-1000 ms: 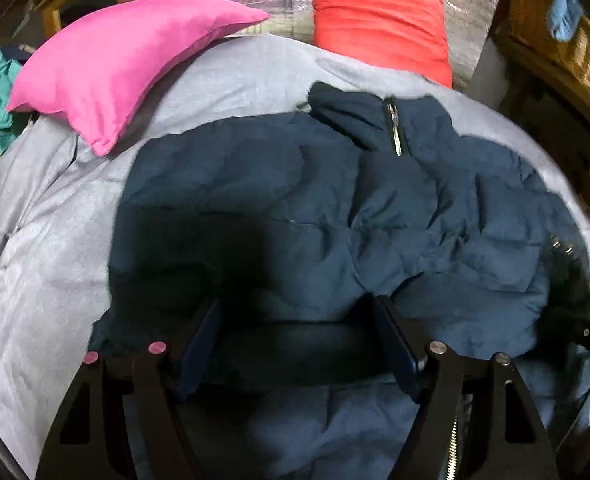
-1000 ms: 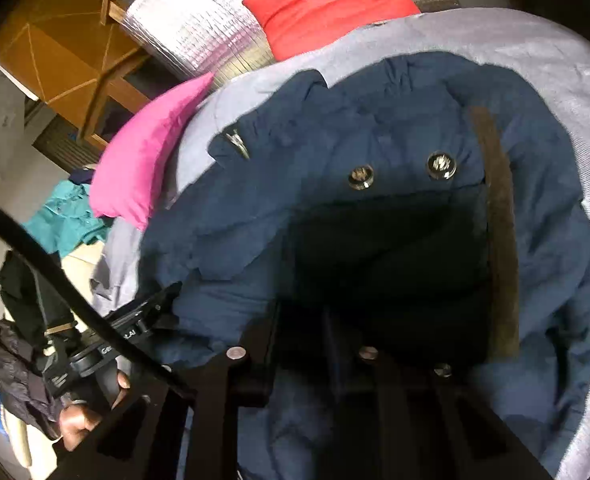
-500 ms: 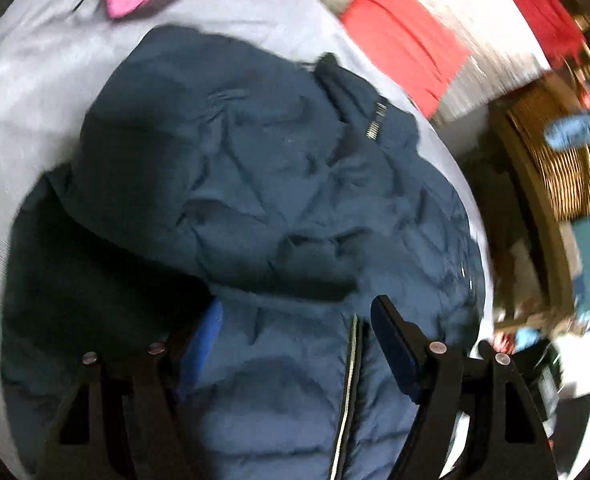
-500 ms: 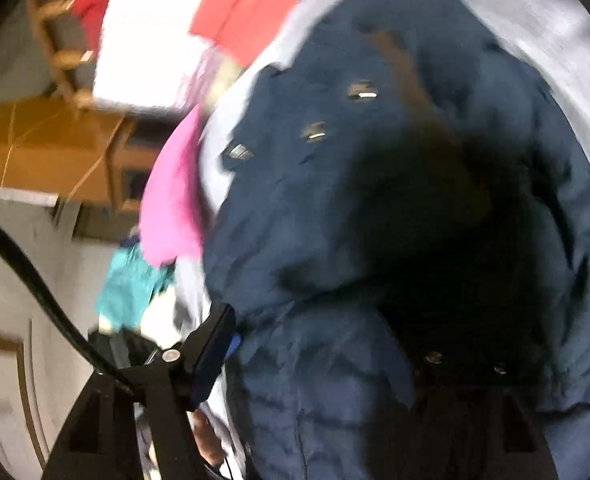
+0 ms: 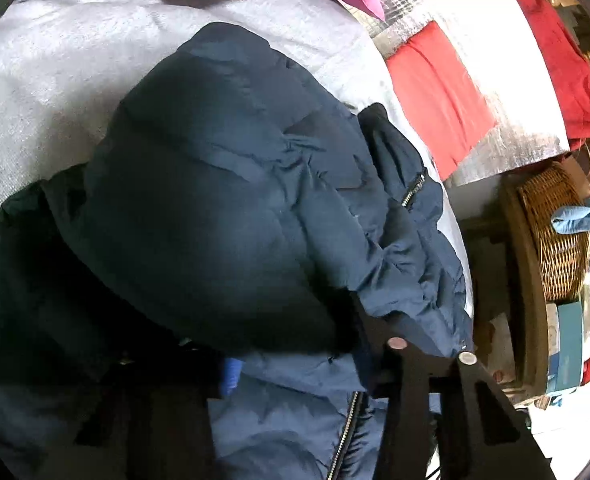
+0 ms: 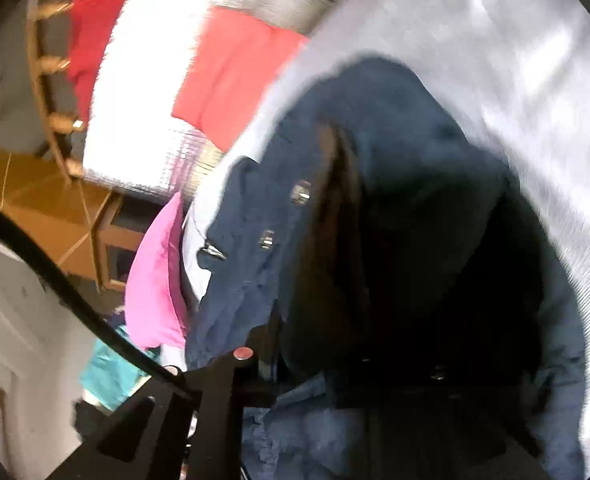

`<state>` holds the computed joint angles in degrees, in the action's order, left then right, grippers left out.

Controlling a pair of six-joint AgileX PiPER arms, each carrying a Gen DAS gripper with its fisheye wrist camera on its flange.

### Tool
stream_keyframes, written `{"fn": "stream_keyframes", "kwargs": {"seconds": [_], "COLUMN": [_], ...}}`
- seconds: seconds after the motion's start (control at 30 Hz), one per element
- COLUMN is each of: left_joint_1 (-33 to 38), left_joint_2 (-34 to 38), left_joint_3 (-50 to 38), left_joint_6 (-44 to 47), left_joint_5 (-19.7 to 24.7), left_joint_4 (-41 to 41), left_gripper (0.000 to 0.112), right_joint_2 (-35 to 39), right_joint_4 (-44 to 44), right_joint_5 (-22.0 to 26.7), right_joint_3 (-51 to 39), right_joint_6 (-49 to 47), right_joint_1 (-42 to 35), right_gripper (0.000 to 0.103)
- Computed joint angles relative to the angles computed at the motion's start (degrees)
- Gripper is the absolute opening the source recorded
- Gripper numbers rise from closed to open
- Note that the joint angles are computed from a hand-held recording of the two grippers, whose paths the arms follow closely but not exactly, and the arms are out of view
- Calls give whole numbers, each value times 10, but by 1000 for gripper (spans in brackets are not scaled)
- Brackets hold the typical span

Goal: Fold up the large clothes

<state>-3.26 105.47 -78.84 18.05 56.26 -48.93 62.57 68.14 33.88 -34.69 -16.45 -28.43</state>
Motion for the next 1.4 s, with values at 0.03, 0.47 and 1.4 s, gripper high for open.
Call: {"fn": "stream_keyframes", "kwargs": {"seconds": [0.03,0.47,1.4], "left_joint_1": [-2,11,-46], "left_joint_2": [0,-29,-84], "left_joint_3": [-4,-22,5], "left_joint_6": [-1,-14,-66], "left_joint_5": [2,72,-115], "left_joint_4": [12,95,278], "left_gripper": [45,58,66], "right_joint_2": [-11,40,25], "right_joint_4": [-23,-93,-210], "right_joint_5": [-6,173,77], "right_joint_3": [-4,-48,-106], "right_joint_6": [21,61,37], "right_joint_1": [5,-105,57], "right_gripper": [16,32,28]}}
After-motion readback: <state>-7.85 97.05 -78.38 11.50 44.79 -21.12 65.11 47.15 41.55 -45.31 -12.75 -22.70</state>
